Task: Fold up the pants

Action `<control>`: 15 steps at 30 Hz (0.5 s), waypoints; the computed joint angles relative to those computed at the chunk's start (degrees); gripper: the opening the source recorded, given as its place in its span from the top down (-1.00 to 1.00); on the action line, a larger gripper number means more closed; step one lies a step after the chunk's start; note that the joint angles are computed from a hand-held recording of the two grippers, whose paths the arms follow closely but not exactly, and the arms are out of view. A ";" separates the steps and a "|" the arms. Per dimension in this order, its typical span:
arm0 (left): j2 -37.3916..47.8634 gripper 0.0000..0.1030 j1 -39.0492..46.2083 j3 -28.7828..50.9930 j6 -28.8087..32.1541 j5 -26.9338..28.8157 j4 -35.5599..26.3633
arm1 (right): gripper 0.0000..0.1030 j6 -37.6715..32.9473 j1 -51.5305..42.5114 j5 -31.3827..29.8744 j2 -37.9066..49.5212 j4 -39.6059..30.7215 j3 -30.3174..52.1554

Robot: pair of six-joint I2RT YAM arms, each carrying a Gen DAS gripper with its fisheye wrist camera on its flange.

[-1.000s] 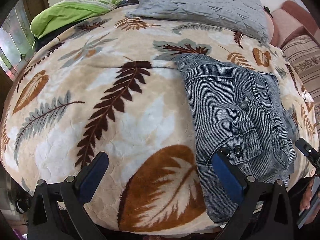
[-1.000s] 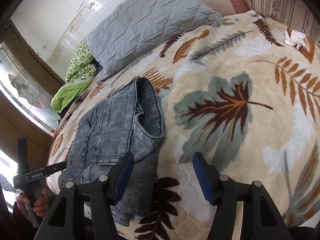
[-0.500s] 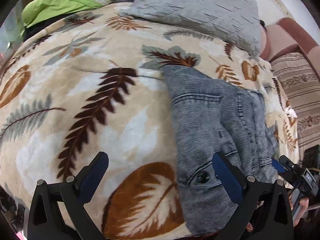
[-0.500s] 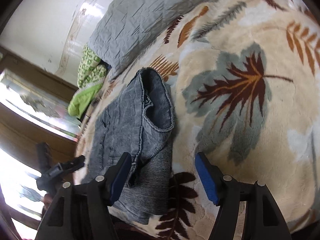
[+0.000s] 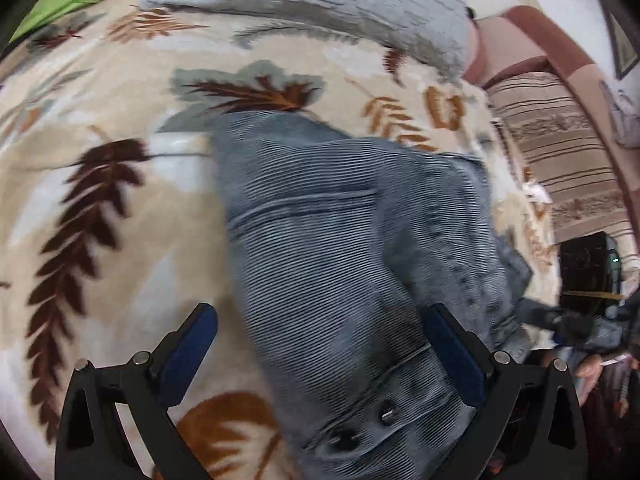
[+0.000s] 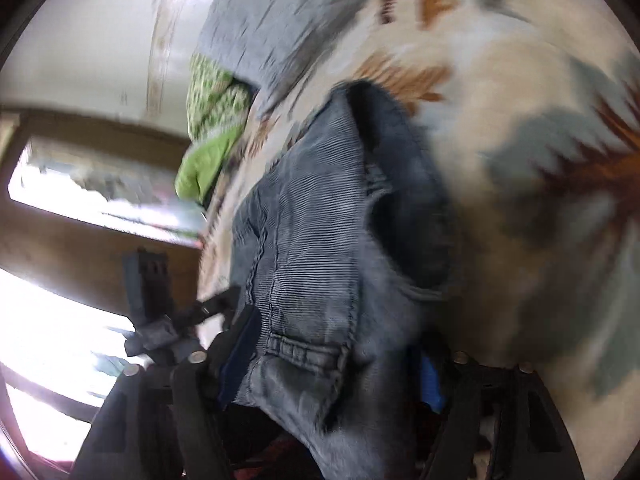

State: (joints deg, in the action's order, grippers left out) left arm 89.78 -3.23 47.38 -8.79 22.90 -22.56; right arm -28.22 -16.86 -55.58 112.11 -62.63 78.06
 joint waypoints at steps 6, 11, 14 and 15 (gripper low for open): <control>-1.20 -0.42 -5.59 0.32 -1.01 -5.79 0.91 | 0.11 5.80 4.58 9.28 -11.00 14.82 -10.00; -5.17 0.14 -5.29 0.90 -1.36 -5.88 -1.48 | 0.27 8.40 7.59 12.96 -19.94 22.66 -15.94; -5.99 0.17 -6.28 3.60 -1.14 -7.26 -4.33 | 0.31 10.46 9.33 13.46 -24.28 25.85 -17.10; -6.77 0.17 -6.45 4.54 -0.86 -7.97 -5.21 | 0.32 10.69 9.63 13.65 -25.04 26.66 -17.03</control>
State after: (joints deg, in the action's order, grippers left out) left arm 83.01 -9.67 51.91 -9.66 14.93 -27.76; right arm -17.53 -7.23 -41.93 87.08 -35.97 61.03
